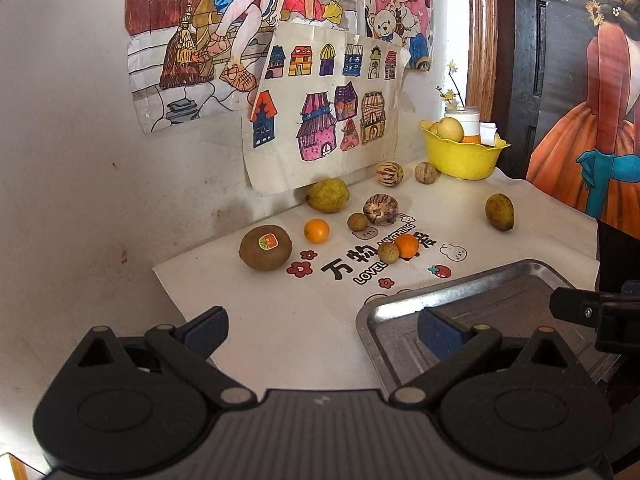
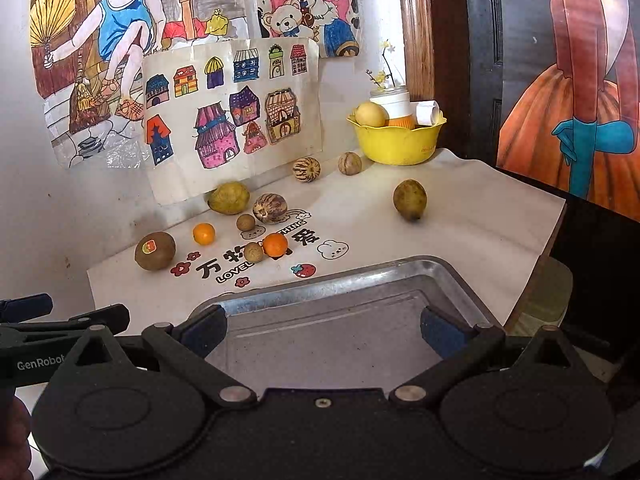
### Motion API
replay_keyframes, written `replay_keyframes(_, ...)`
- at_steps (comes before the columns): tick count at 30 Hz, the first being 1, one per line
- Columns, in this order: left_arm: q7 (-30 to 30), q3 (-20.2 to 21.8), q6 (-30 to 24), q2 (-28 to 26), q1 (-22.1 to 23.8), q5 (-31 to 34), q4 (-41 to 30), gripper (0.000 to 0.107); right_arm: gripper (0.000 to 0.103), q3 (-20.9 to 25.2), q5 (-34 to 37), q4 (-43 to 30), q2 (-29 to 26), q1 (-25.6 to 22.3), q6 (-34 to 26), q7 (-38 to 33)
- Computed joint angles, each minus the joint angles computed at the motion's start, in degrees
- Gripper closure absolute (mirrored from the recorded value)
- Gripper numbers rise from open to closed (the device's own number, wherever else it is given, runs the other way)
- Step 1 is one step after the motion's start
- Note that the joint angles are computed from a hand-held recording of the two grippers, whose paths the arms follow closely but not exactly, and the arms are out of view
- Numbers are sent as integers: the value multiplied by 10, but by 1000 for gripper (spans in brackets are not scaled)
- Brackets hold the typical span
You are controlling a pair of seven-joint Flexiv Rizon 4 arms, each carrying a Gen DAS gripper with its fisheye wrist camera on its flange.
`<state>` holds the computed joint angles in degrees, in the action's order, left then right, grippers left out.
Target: Organize fruits
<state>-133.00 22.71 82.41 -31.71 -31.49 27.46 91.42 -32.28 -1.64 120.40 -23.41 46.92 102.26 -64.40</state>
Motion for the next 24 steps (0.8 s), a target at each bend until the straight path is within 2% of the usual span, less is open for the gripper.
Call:
replay_keyframes(13, 3, -1, 5, 1, 3, -2, 3, 4, 0, -12, 6, 1, -1, 15, 2, -3)
replay_keyframes(24, 17, -4, 12, 2, 11, -15, 10, 4, 0, -5, 6, 0, -1, 9, 2, -6)
